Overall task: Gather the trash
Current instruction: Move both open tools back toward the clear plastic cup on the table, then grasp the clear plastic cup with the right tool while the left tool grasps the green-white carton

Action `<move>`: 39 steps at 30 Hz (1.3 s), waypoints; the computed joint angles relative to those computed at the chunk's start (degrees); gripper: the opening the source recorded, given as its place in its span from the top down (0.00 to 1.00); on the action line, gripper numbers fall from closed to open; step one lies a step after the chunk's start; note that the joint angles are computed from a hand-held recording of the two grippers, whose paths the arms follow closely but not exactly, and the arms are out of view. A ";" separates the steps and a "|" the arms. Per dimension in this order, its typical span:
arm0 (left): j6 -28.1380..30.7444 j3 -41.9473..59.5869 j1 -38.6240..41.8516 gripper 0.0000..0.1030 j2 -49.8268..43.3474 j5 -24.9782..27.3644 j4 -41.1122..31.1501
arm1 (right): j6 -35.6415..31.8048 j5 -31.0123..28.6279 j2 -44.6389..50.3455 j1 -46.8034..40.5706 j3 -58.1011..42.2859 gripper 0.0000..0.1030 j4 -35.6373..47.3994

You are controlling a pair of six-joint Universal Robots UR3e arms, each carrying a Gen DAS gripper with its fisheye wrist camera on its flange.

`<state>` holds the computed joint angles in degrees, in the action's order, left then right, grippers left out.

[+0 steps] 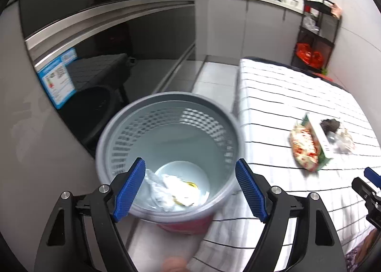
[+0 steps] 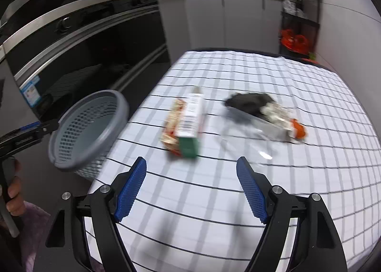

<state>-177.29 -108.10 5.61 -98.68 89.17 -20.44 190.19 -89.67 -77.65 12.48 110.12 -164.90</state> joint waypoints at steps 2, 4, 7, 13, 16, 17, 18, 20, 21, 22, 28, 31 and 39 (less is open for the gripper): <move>-0.78 0.32 -2.21 0.25 -0.64 0.33 0.27 | -0.83 0.78 -1.89 -2.32 2.76 0.27 -0.16; -1.47 0.98 -4.17 0.24 -1.58 0.71 0.53 | -1.90 1.54 -3.51 -4.47 5.01 0.27 -0.24; -2.90 2.59 -7.66 0.23 -3.70 1.89 1.17 | -3.92 3.31 -5.66 -8.15 8.02 0.25 -0.48; -6.40 8.25 -13.79 0.23 -9.65 4.26 1.24 | -7.87 7.02 -5.80 -13.55 9.94 0.25 -0.77; -7.64 10.87 -15.98 0.23 -12.33 5.64 1.22 | -10.18 8.75 -4.03 -15.36 8.77 0.25 -0.36; -8.03 11.74 -16.70 0.23 -13.26 6.06 1.32 | -11.04 9.76 -3.07 -16.18 8.18 0.25 -0.32; -8.42 12.51 -17.37 0.23 -14.14 6.46 1.46 | -11.60 10.59 -2.31 -16.71 7.61 0.25 -0.14; -9.02 13.93 -18.51 0.22 -15.77 7.32 1.75 | -12.69 12.45 -0.50 -17.87 6.21 0.25 0.26; -9.14 14.39 -18.97 0.22 -16.44 7.80 2.03 | -13.15 13.44 0.40 -18.45 5.57 0.25 0.28; -9.22 14.78 -19.36 0.22 -16.99 8.22 2.28 | -13.53 14.32 1.14 -18.93 5.09 0.25 0.23; -9.88 16.45 -20.68 0.21 -19.32 8.93 2.89 | -15.32 17.83 6.09 -20.23 0.83 0.25 0.33; -10.16 17.21 -20.76 0.21 -20.22 8.93 2.42 | -16.62 18.38 8.00 -20.03 -1.15 0.25 0.62; -10.02 18.45 -21.59 0.21 -21.71 9.46 1.79 | -18.30 19.24 11.91 -19.62 -5.18 0.24 1.44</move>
